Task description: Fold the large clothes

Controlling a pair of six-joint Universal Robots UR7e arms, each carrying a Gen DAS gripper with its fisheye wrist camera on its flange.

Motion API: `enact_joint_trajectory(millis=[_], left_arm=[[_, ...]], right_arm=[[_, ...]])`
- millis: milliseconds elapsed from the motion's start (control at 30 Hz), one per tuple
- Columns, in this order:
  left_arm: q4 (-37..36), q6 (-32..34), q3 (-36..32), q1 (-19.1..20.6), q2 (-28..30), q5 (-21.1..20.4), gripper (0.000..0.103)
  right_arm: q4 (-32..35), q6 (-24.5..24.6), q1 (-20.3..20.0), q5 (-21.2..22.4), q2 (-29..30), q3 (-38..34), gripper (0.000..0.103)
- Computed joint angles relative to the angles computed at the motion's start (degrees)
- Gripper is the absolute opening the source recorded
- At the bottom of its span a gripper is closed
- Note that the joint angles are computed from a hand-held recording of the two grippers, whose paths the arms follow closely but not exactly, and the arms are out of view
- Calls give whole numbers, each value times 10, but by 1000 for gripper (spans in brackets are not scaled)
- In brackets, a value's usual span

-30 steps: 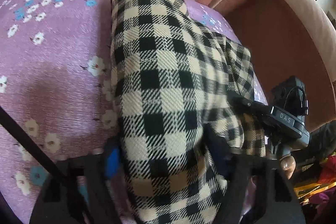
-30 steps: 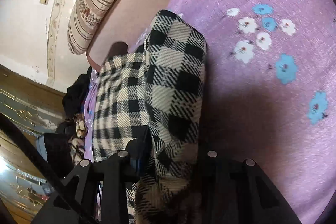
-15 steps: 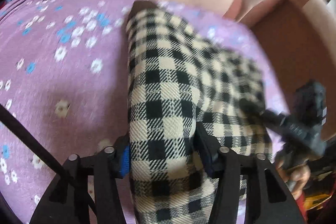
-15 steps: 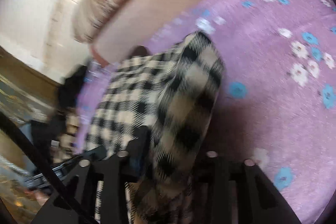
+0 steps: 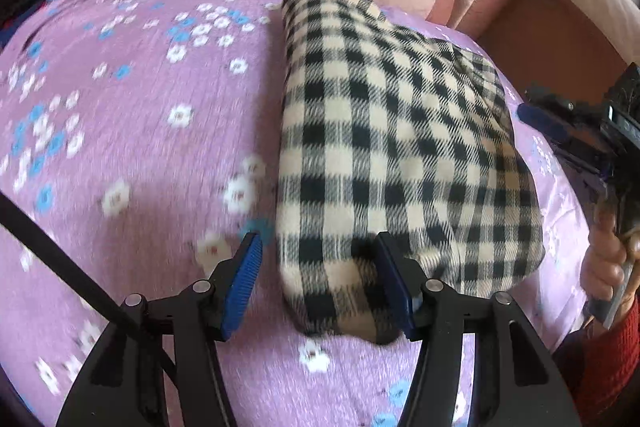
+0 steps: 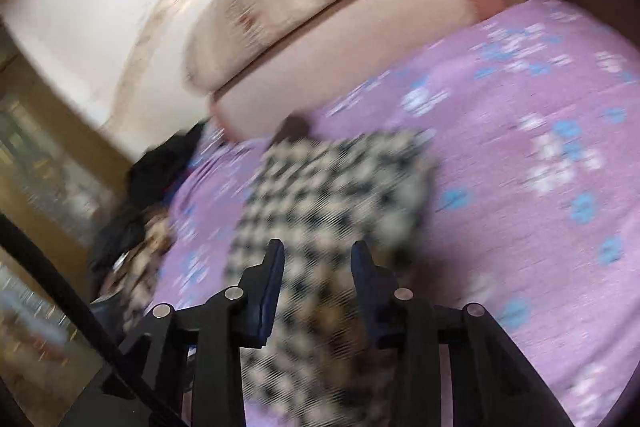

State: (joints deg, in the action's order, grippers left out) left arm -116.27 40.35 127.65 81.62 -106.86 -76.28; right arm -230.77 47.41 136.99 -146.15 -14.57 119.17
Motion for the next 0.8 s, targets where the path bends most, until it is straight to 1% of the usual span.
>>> enact_joint_trajectory(millis=[33, 67, 133, 167, 233, 333, 400, 433, 467, 533, 600, 667, 700, 733, 767, 800], left_arm=[[-13, 0, -6, 12, 19, -8, 57], [-11, -3, -14, 25, 27, -18, 57], [-7, -7, -21, 38, 32, -29, 57], [-6, -10, -22, 39, 35, -32, 57], [-6, -10, -24, 40, 38, -33, 57], [-20, -1, -16, 33, 31, -27, 57], [-22, -3, -10, 27, 25, -23, 57], [-24, -3, -7, 25, 21, -19, 57], [-25, -2, -7, 24, 18, -18, 57], [-18, 3, -8, 25, 8, -16, 57], [-14, 16, -11, 30, -3, -11, 57], [-17, 30, -11, 38, -18, 1, 57], [-20, 35, -12, 42, -23, 5, 57], [-24, 42, -12, 47, -29, 7, 57], [-33, 52, -11, 52, -39, 12, 57], [-42, 58, -10, 54, -46, 13, 57]], right_arm=[[12, -12, -7, 28, 3, -8, 38], [34, -12, -11, 33, 3, -14, 38], [93, 1, -21, 27, 2, -24, 38], [102, 5, -31, 27, 4, -27, 37], [87, 7, -46, 20, 10, -25, 35], [63, 15, -59, -6, 13, -16, 35], [51, 12, -74, -3, 12, -15, 35], [60, 25, -73, -16, 7, -8, 35], [94, 42, -70, -38, 1, -10, 35], [197, 92, -54, -90, -16, -18, 36], [259, 119, -37, -117, -28, -23, 37], [314, 122, -13, -136, -34, -38, 37], [327, 121, -5, -138, -34, -42, 37], [330, 106, 6, -132, -31, -52, 37], [312, 78, 16, -114, -23, -62, 37], [277, 40, 22, -83, -11, -75, 37]])
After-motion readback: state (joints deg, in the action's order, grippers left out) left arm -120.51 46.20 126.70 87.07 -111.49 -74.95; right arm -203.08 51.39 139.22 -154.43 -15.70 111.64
